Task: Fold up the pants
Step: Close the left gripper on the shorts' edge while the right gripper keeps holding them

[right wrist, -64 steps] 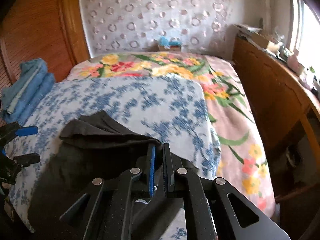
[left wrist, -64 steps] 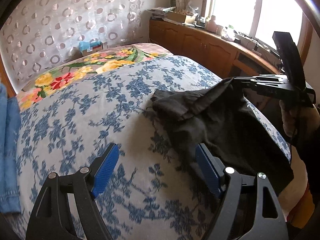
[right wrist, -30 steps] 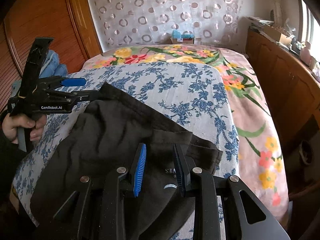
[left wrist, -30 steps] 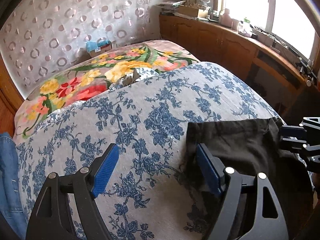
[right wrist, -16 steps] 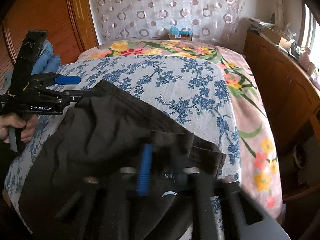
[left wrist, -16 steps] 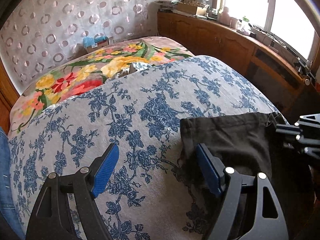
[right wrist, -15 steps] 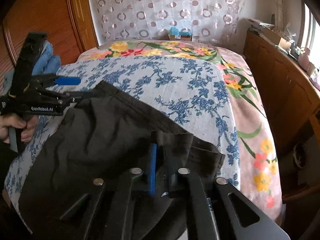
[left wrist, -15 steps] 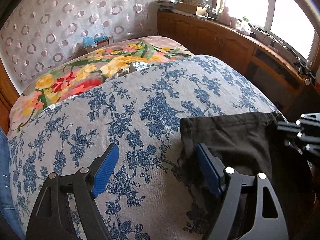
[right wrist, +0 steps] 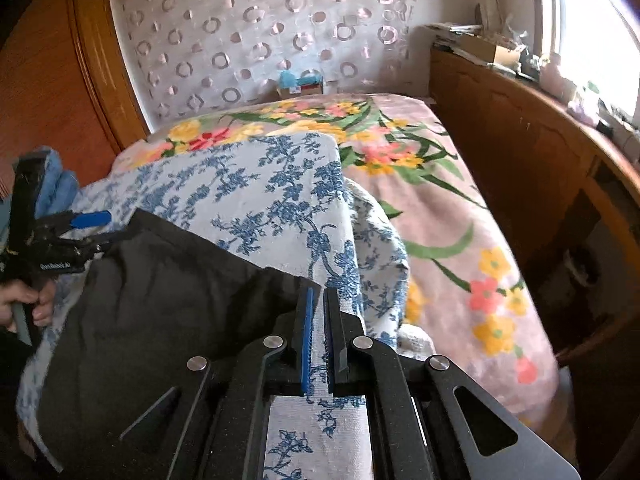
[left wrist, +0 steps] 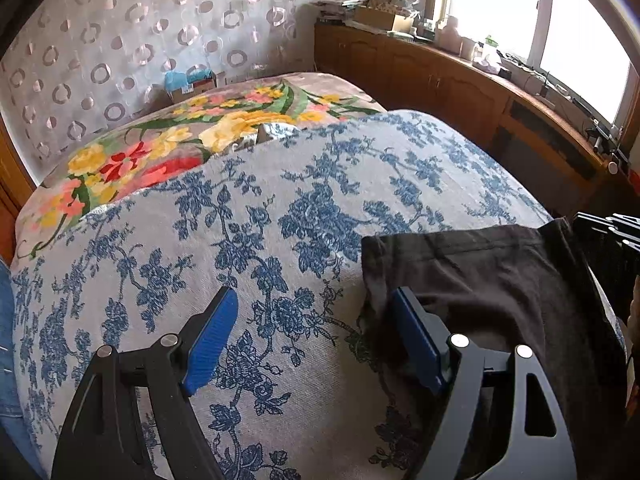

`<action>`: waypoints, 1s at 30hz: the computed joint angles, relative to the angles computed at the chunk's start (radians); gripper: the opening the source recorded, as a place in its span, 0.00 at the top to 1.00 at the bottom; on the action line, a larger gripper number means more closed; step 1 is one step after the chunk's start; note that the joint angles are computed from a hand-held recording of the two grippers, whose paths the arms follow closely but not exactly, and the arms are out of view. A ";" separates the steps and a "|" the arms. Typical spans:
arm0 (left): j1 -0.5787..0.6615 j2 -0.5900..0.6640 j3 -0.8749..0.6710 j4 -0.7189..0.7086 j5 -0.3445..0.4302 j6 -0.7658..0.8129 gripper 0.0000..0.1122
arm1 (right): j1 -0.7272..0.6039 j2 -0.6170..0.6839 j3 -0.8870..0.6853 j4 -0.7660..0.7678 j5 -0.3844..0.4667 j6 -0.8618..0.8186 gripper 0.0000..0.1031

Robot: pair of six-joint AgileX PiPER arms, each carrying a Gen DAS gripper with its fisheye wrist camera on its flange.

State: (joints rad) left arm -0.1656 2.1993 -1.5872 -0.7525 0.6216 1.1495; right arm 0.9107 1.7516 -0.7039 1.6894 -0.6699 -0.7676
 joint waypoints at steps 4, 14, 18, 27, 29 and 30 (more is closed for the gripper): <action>0.019 -0.027 0.007 -0.069 0.067 0.063 0.29 | 0.001 -0.001 -0.001 0.005 0.004 -0.007 0.92; -0.024 0.010 -0.047 0.013 0.124 -0.014 0.59 | -0.010 -0.007 0.012 -0.022 0.024 0.026 0.73; -0.026 0.016 -0.051 0.019 0.138 -0.008 0.66 | -0.036 0.004 0.000 -0.024 0.065 -0.002 0.73; -0.003 -0.038 0.005 -0.071 0.112 0.087 0.95 | 0.000 -0.011 0.009 -0.091 0.006 0.039 0.95; 0.009 -0.050 0.008 -0.085 0.104 0.096 0.95 | 0.004 -0.014 0.015 -0.111 -0.002 0.062 0.95; 0.012 -0.050 0.007 -0.088 0.101 0.099 0.95 | 0.005 -0.011 0.014 -0.113 -0.003 0.063 0.95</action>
State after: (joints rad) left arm -0.1538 2.1488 -1.5803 -0.8409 0.7225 1.2483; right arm 0.9160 1.7410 -0.6900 1.5767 -0.6727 -0.7042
